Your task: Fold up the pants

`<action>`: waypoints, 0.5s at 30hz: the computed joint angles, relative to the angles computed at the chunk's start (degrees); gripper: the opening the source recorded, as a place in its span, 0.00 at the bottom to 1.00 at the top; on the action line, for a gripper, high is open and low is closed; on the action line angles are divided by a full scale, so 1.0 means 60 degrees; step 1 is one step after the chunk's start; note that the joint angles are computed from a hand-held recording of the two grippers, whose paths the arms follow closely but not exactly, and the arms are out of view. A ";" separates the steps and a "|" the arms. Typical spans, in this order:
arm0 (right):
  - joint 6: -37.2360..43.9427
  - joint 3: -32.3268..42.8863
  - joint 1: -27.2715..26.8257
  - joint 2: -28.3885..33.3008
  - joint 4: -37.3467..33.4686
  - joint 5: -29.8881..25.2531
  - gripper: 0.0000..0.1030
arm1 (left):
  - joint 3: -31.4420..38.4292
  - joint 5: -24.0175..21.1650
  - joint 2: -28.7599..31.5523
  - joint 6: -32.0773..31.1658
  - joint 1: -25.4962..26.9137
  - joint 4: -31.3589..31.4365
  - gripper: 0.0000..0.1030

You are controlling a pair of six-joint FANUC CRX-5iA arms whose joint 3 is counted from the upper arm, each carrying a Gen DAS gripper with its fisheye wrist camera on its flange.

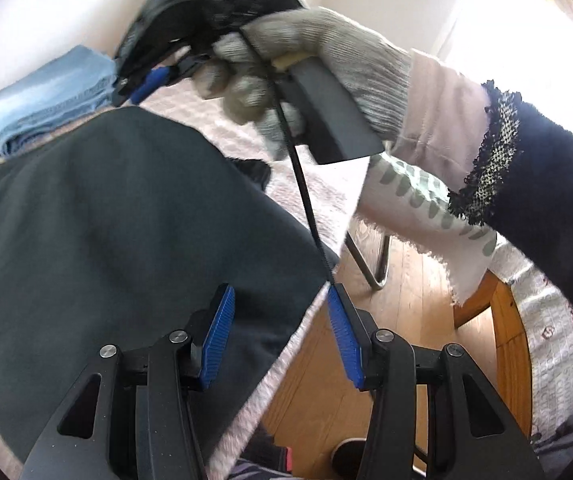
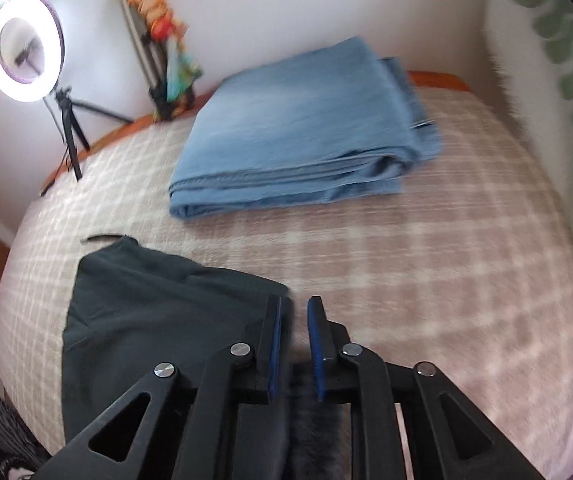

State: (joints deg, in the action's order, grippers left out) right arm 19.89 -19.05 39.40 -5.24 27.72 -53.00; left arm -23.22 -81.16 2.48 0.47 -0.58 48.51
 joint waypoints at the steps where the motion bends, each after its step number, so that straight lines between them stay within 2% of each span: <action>1: -0.0306 -0.0233 0.0174 -0.0309 0.0226 0.0039 0.21 | 0.0033 -0.0158 -0.0030 -0.0050 0.0119 -0.0001 0.45; 5: -0.0986 -0.0807 0.1023 -0.1184 0.0857 -0.0265 0.56 | 0.0352 -0.0814 -0.0058 0.0180 0.0848 0.0014 0.46; 7: -0.1103 -0.0884 0.1322 -0.1387 0.0821 -0.0490 0.71 | 0.0511 -0.0915 -0.0024 0.0288 0.1226 0.0065 0.52; 11: -0.1548 -0.1021 0.1575 -0.1540 0.0703 -0.0829 0.83 | 0.0805 -0.0579 0.0121 0.0714 0.1894 0.0117 0.55; 15: -0.1590 -0.1161 0.1711 -0.1718 0.0498 -0.0804 0.83 | 0.1600 -0.0081 0.0820 0.1617 0.2275 -0.0133 0.58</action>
State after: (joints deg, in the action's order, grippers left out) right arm 10.35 -26.02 49.66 -15.55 30.70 -57.83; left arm -13.63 -81.64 7.40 10.18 13.06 47.71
